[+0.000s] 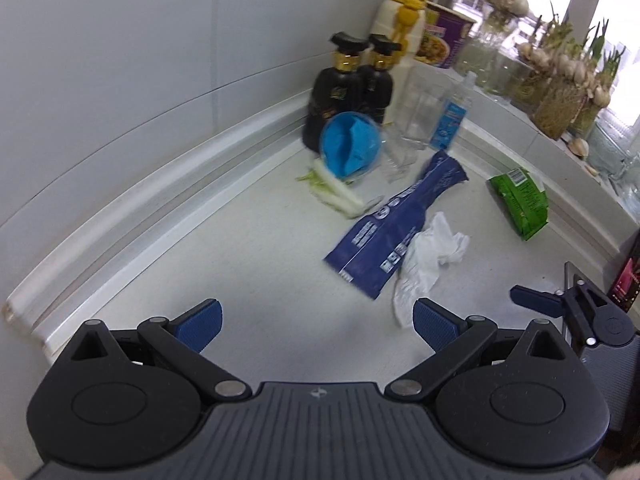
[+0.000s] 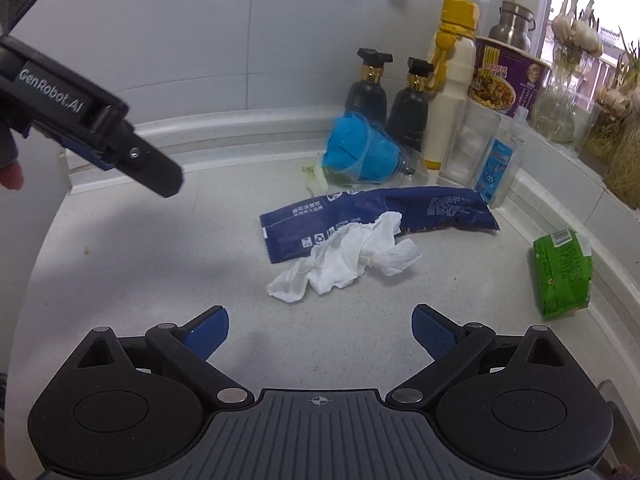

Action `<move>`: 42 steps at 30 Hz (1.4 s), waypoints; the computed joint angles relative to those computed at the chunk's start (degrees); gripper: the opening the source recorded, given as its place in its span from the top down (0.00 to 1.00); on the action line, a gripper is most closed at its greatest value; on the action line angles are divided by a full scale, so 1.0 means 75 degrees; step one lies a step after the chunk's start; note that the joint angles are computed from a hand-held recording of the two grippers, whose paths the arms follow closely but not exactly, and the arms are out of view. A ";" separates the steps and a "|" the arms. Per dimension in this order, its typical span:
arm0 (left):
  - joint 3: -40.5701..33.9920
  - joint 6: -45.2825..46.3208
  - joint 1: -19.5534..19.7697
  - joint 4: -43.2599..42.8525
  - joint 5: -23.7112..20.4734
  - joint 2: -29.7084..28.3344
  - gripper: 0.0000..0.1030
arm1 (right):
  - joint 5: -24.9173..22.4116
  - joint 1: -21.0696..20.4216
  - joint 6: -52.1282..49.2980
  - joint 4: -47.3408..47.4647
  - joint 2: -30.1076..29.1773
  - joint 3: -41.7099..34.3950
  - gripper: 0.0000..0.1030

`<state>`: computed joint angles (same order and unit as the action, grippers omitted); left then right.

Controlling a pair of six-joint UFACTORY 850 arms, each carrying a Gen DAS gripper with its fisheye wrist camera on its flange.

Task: Collect trash
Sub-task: 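Grasp the blue wrapper with the left tool while the right tool grasps the white tissue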

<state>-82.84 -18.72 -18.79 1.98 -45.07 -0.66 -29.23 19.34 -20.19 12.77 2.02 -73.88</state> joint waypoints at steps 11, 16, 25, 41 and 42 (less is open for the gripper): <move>-0.1184 0.1974 -0.0074 -0.1140 -0.0018 -0.1253 0.18 | 0.0125 -0.0265 -0.0914 0.1021 -0.0693 -0.0402 0.04; -0.1979 0.2618 -0.0100 -0.1543 -0.0162 -0.1945 0.37 | 0.0469 -0.0322 -0.1216 0.1354 -0.0925 -0.0526 0.04; -0.3777 0.3016 -0.0184 -0.1608 -0.0842 -0.3407 0.54 | 0.0553 -0.0515 -0.1458 0.2160 -0.1285 -0.0800 0.38; -0.5449 0.2362 -0.0518 -0.0206 -0.1888 -0.4764 0.71 | -0.0177 -0.1159 -0.0671 0.2635 -0.0908 -0.0579 0.87; -0.5459 0.2366 -0.0536 -0.0103 -0.1900 -0.4764 0.78 | -0.0200 -0.1183 -0.0645 0.2615 -0.0861 -0.0550 0.87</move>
<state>-123.79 -0.98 -22.81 1.20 -59.33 -36.39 -30.73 10.46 -25.03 32.38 -4.44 -78.00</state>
